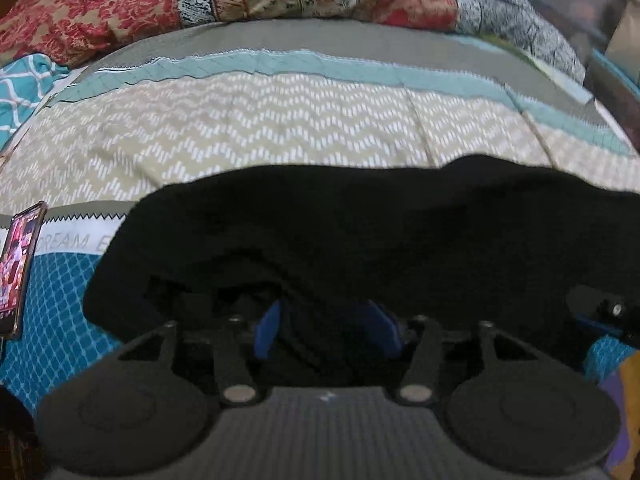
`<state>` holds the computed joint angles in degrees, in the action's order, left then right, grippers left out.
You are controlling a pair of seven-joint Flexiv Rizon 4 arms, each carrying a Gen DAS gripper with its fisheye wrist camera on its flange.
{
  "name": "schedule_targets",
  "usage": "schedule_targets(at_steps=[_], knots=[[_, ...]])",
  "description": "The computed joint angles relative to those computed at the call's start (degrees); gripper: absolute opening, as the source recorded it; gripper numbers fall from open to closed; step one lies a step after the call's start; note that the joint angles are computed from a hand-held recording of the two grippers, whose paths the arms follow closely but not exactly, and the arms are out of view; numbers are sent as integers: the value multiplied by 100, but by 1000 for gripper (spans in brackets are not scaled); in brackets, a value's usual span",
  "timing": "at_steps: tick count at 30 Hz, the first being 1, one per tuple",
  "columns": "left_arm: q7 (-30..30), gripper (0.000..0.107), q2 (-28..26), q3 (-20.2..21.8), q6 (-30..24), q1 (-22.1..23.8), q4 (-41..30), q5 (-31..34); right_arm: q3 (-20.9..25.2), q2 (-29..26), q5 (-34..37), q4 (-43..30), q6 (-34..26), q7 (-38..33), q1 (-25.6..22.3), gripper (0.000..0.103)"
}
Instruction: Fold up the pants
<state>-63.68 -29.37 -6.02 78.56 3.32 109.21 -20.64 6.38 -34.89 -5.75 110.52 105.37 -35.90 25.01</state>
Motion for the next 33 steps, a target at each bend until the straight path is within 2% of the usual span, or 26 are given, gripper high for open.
schedule_targets(at_steps=[4,6,11,19,23,30,33], knots=[[-325,58,10,352,-20,-321,-30,306,316,22,-87,143,62,-27,-346,55],[-549,60,5,549,-25,-482,-71,491,344,5,-108,136,53,-10,-365,55],[-838,61,17,695,-95,-583,-127,785,514,-20,-204,197,76,6,-545,55],[-1180,63,4,917,-278,-740,-258,1194,468,-23,-180,226,65,88,-505,57],[-1390,74,-23,1001,-390,-801,-327,1381,457,-5,-187,253,44,114,-500,57],[-1654,80,-64,1143,-379,-922,-358,1726,206,36,-95,250,-165,171,-218,58],[-1750,86,-84,1194,-370,-965,-368,1850,76,31,-50,236,-234,193,-77,58]])
